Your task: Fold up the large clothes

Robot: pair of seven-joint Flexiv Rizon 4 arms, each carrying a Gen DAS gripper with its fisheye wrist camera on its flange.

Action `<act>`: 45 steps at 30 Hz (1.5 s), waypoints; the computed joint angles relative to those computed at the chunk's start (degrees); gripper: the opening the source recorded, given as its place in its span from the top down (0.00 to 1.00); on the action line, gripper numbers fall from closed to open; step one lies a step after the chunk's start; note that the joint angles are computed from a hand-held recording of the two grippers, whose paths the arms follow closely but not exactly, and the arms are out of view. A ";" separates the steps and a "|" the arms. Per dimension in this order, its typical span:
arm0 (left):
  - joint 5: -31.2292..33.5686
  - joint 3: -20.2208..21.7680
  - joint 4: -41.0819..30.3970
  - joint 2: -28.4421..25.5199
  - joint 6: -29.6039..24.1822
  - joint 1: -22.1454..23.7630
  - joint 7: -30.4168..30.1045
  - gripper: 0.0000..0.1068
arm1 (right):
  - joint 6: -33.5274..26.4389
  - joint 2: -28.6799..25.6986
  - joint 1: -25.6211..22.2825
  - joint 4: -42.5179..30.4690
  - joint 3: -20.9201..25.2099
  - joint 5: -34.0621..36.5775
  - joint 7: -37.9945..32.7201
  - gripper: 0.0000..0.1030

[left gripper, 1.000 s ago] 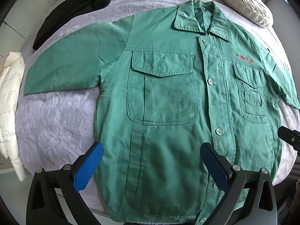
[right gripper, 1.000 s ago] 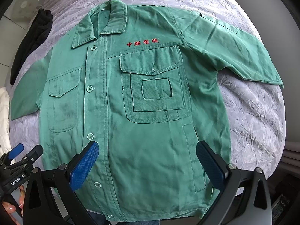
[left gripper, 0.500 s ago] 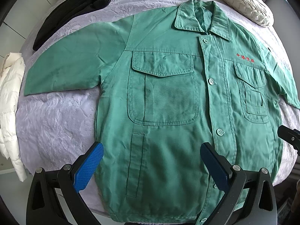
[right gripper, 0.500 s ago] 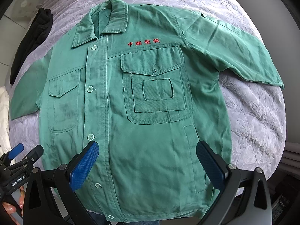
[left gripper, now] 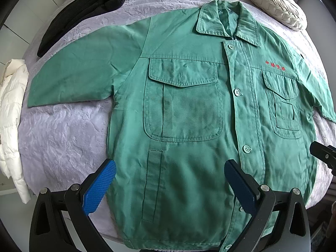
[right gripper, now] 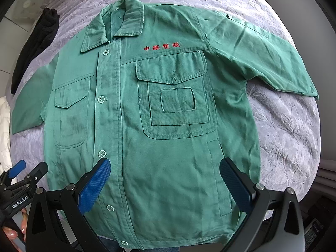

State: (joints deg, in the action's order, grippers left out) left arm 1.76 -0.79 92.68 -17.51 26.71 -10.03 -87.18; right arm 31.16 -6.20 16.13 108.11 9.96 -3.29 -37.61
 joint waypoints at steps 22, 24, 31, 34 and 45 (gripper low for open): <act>0.17 0.08 -0.49 -0.30 -0.31 0.15 0.26 0.04 | -1.24 -0.33 0.36 -0.50 -0.05 -1.12 0.67 0.00; 0.17 0.10 -0.38 -0.29 -0.21 0.14 0.15 0.04 | -1.42 -0.40 0.37 -0.60 -0.06 -1.14 0.64 0.00; 0.25 0.07 -0.04 -0.32 -0.37 0.02 -0.11 0.04 | -2.30 -0.73 0.62 -0.91 -0.04 -1.82 1.14 0.00; 0.10 0.03 -0.02 -0.36 -0.66 0.06 0.00 0.04 | -1.83 -0.93 0.64 -0.92 0.03 -1.36 0.95 0.00; -6.34 -0.19 1.48 -1.39 0.52 2.54 1.67 0.04 | -2.40 -2.29 0.79 -2.59 0.15 0.26 0.28 0.00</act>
State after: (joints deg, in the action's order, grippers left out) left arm -4.57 -0.98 94.16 -18.90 27.24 -7.48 -85.51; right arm 28.77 -8.49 16.92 105.52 10.11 -3.03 -37.33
